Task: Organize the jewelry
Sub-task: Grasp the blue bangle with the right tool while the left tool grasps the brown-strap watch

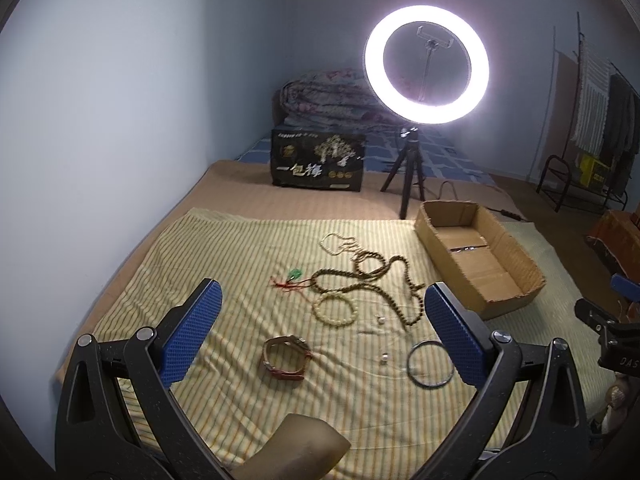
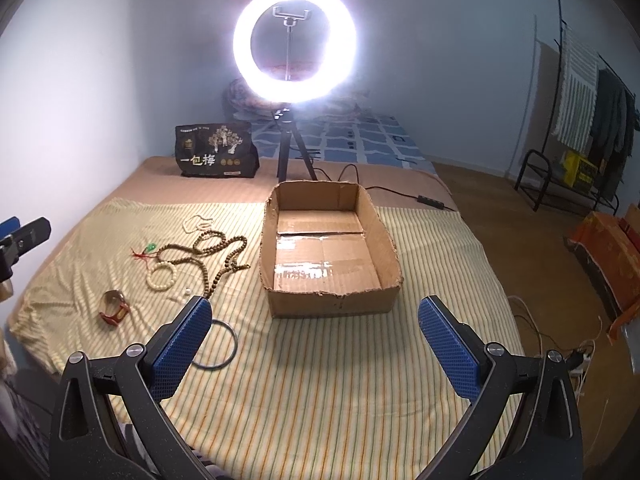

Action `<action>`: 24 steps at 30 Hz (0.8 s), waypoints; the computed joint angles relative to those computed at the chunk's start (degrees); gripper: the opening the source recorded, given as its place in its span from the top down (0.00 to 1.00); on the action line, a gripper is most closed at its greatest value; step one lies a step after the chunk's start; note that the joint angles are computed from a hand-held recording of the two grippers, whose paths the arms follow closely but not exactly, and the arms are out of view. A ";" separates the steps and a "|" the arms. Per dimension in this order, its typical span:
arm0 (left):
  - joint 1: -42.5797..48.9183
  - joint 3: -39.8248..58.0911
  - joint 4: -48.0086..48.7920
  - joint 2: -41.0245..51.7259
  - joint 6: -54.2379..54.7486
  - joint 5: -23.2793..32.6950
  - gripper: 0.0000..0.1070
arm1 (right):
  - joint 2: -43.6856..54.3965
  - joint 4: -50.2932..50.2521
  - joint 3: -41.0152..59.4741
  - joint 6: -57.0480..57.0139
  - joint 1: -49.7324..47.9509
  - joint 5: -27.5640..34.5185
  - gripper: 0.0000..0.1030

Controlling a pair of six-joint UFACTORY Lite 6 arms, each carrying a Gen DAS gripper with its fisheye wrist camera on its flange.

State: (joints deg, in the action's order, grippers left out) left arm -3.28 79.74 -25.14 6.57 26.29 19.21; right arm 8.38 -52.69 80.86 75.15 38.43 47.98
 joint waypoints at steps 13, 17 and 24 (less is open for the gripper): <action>7.15 7.09 -3.69 15.06 6.92 4.73 0.04 | 9.42 11.89 2.95 -19.46 -6.63 -18.26 0.00; 8.21 8.84 -4.02 19.83 8.50 7.55 0.15 | 13.37 17.18 4.78 -26.96 -7.47 -19.68 0.00; 6.58 10.94 -1.62 25.37 7.99 9.73 0.17 | 20.31 31.94 7.98 -42.90 -9.00 -22.65 0.00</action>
